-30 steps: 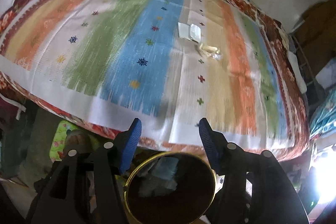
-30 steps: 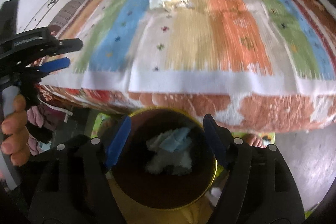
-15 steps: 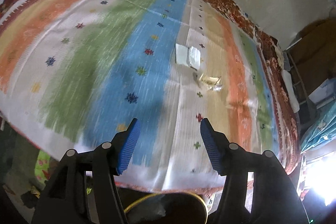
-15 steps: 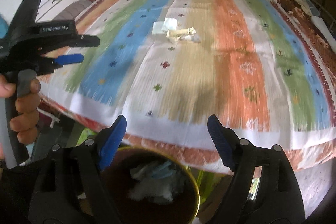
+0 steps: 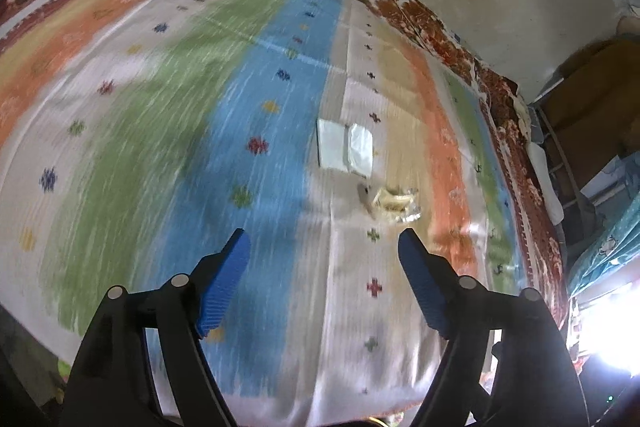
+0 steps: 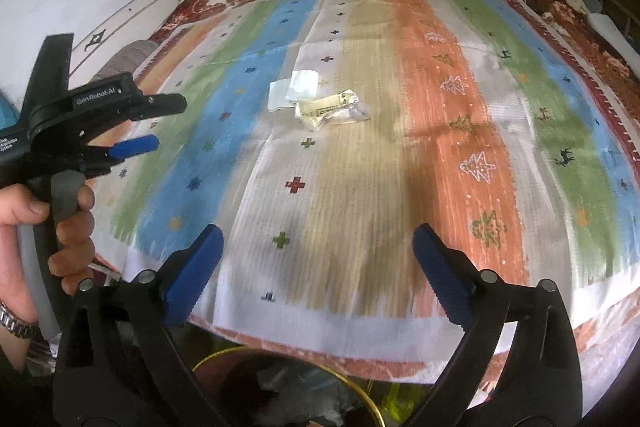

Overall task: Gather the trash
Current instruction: 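Move both grippers back toward the white tissue and yellow wrapper, then grasp the white tissue with the left gripper while the right gripper grasps the yellow wrapper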

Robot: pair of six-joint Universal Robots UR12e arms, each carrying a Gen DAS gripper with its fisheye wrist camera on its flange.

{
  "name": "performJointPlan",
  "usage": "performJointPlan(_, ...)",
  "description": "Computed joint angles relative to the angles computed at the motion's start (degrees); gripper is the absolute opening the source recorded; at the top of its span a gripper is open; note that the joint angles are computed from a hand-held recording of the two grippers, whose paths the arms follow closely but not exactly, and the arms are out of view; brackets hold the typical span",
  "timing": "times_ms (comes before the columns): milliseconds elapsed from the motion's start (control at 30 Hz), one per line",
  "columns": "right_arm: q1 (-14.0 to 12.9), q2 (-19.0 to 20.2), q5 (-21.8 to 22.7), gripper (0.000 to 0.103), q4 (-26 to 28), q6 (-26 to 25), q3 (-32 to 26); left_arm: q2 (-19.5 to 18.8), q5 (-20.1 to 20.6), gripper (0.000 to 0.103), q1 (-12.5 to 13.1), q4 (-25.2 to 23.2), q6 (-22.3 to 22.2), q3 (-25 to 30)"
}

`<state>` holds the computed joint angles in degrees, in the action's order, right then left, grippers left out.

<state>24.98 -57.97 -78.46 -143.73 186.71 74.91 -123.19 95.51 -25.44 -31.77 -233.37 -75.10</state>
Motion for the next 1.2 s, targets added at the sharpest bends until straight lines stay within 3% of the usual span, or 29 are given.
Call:
performJointPlan(400, -0.75, 5.92, 6.71, 0.094, 3.49, 7.54, -8.17, -4.16, -3.66, 0.093, 2.49, 0.42, 2.04, 3.82)
performJointPlan(567, -1.28, 8.88, 9.57, 0.094, 4.74, 14.4, -12.14, -5.52, -5.18, 0.093, 2.95, -0.55, 3.74, 4.99)
performJointPlan(733, -2.01, 12.05, 12.19, 0.094, 6.21, 22.67, -16.03, -6.09, -7.96, 0.093, 4.28, 2.32, 2.95, 3.5)
performJointPlan(900, -2.05, 15.16, 12.27, 0.09, 8.69, 26.34, -20.48, -6.9, -11.06, 0.092, 5.27, 5.65, 1.39, 2.79)
performJointPlan(1033, -1.83, 17.73, 10.95, 0.089, 10.91, 26.88, -24.84, -7.55, -10.4, 0.091, 5.22, 7.33, 3.36, 3.23)
performJointPlan(1100, -1.66, 19.2, 9.66, 0.086, 12.72, 26.51, -27.45, -7.68, -10.09, 0.09, 5.26, 8.14, 3.22, 3.14)
performJointPlan(1167, -1.68, 20.38, 10.06, 0.065, 14.15, 26.72, -29.41, -8.07, -8.65, 0.089, 5.02, 7.93, 3.76, 3.76)
performJointPlan(1200, -1.67, 21.09, 10.49, 0.061, 15.54, 26.54, -30.67, -8.23, -8.53, 0.088, 5.04, 7.83, 3.86, 3.96)
